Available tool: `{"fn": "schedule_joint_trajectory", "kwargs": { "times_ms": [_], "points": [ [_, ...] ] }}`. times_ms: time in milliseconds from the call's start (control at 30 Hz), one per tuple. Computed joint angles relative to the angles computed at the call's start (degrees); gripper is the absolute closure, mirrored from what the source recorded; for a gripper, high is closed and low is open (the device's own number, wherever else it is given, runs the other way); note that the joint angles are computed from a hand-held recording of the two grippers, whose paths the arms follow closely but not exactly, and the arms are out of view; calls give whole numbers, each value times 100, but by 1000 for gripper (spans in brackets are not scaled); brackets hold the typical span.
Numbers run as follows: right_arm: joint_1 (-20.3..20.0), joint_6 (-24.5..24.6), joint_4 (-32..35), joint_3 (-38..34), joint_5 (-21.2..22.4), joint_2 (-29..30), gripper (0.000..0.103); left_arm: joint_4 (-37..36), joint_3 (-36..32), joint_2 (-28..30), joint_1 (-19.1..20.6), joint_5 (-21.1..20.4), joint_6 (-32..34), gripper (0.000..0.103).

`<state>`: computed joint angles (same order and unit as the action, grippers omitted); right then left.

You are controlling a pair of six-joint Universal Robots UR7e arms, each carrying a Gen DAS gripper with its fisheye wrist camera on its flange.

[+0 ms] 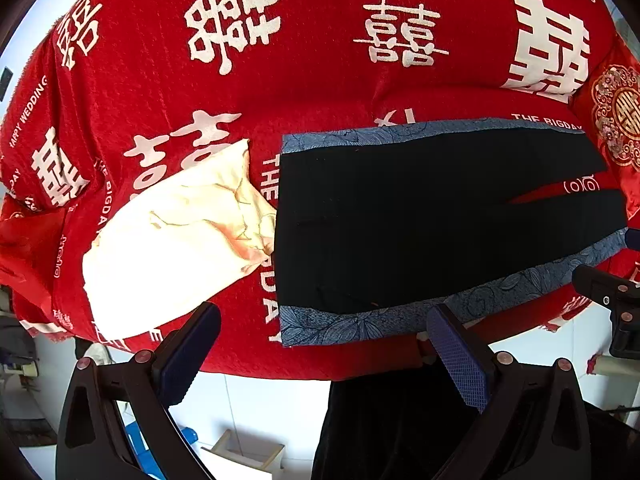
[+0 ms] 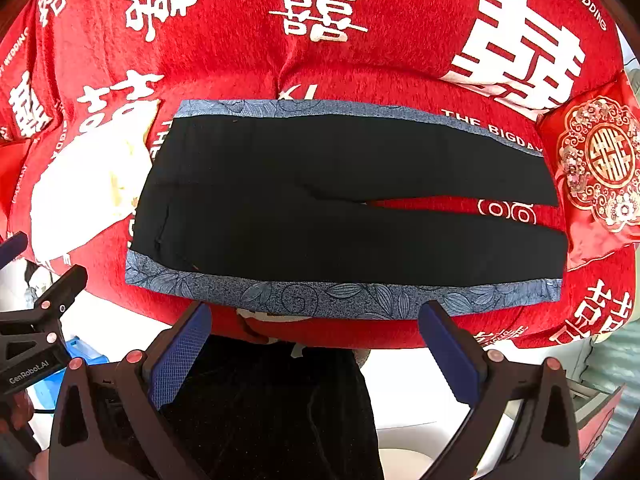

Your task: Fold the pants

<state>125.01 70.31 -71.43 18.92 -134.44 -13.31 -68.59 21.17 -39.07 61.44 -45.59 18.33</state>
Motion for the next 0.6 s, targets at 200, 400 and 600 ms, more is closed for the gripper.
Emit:
{"fn": "schedule_joint_trajectory", "kwargs": {
  "times_ms": [200, 400, 600],
  "points": [
    [4, -21, -49, 53, -15, -25, 0, -113, 154, -78, -17, 27, 13, 0],
    [7, -2, -36, 46, -24, -16, 0, 8, -43, 21, -16, 20, -2, 0],
    [6, 42, -36, 65, -49, -36, 0, -37, 33, -17, -22, 36, -13, 0]
  ]
}}
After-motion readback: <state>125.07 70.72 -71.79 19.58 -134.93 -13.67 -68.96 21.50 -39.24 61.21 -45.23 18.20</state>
